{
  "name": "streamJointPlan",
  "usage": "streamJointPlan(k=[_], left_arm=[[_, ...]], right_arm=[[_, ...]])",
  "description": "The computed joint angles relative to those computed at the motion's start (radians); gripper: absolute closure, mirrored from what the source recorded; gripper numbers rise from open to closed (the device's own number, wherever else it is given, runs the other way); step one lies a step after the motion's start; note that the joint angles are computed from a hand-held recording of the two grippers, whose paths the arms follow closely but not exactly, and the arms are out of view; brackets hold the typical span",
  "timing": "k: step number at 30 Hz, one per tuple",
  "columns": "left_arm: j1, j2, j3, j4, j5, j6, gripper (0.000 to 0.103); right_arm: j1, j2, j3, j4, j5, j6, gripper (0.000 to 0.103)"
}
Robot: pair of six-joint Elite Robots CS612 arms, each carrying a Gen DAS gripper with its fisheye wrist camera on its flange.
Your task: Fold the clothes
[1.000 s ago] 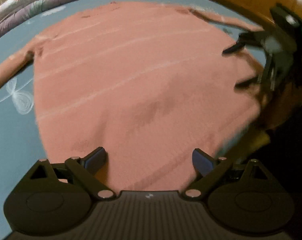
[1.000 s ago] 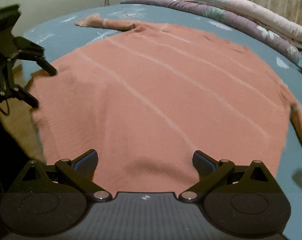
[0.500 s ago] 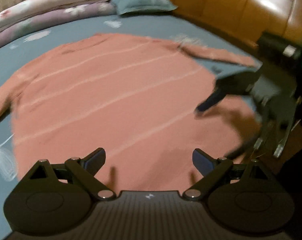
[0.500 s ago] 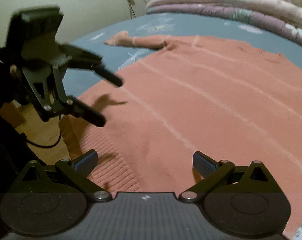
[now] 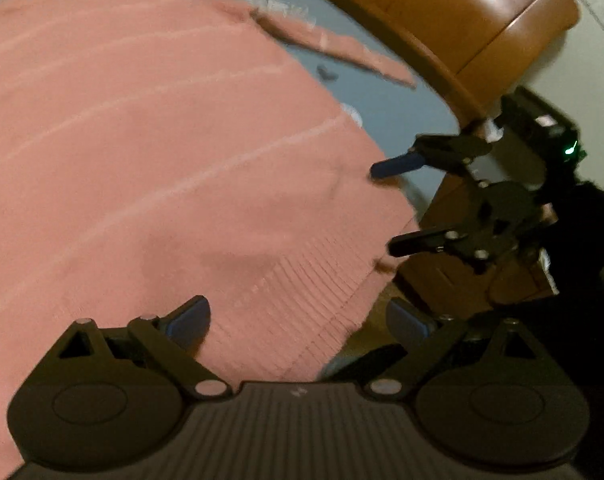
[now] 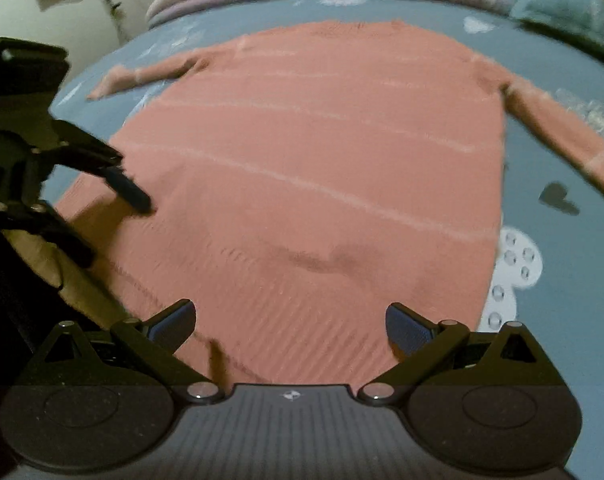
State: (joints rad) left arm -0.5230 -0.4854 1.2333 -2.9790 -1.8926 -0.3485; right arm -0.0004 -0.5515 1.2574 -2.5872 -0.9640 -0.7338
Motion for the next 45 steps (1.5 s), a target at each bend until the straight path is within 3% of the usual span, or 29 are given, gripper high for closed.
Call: streamJointPlan(k=[2, 7, 10, 15, 20, 23, 27, 30, 32, 34, 37, 38, 41, 43, 45], left_arm=[[0.002, -0.019, 0.015, -0.003, 0.055, 0.067, 0.008], [0.004, -0.019, -0.004, 0.010, 0.221, 0.110, 0.008], [0.004, -0.014, -0.005, 0.031, 0.306, 0.094, 0.008], [-0.011, 0.003, -0.013, 0.085, 0.531, 0.051, 0.008], [0.001, 0.010, -0.035, 0.053, 0.529, 0.013, 0.007], [-0.003, 0.026, -0.074, 0.077, 0.573, 0.023, 0.007], [-0.001, 0.041, -0.119, 0.143, 0.611, -0.045, 0.007], [-0.003, 0.041, -0.128, 0.189, 0.626, -0.095, 0.007], [-0.002, 0.042, -0.136, 0.228, 0.616, -0.109, 0.007], [-0.002, 0.046, -0.154, 0.262, 0.614, -0.107, 0.007], [0.001, 0.067, -0.205, 0.272, 0.611, -0.065, 0.007], [0.001, 0.076, -0.226, 0.272, 0.609, -0.048, 0.007], [0.001, 0.111, -0.299, 0.290, 0.597, 0.005, 0.007], [0.000, 0.138, -0.354, 0.307, 0.586, 0.040, 0.007], [0.000, 0.157, -0.391, 0.320, 0.561, 0.063, 0.007]], right_arm=[[0.008, 0.009, 0.001, -0.069, -0.003, 0.054, 0.000], [0.030, 0.043, -0.024, -0.155, -0.084, 0.173, 0.000], [0.028, 0.029, 0.008, -0.193, -0.141, 0.201, 0.000], [0.037, 0.018, -0.001, -0.184, -0.237, 0.287, 0.000], [0.053, 0.075, -0.134, -0.181, -0.224, 0.299, 0.000], [0.067, 0.142, -0.270, -0.154, -0.185, 0.267, 0.000], [0.077, 0.270, -0.518, -0.047, -0.124, 0.310, 0.000], [0.076, 0.323, -0.606, 0.024, -0.142, 0.356, 0.000], [0.063, 0.308, -0.550, -0.034, -0.100, 0.290, 0.000], [0.055, 0.286, -0.511, -0.032, -0.119, 0.217, 0.000], [0.039, 0.272, -0.524, 0.060, -0.095, 0.219, 0.000], [0.033, 0.271, -0.536, 0.072, -0.085, 0.243, 0.000], [0.020, 0.291, -0.584, -0.019, -0.106, 0.331, 0.000], [0.013, 0.324, -0.655, -0.057, -0.124, 0.407, 0.000], [0.009, 0.384, -0.783, -0.026, -0.153, 0.498, 0.000]])
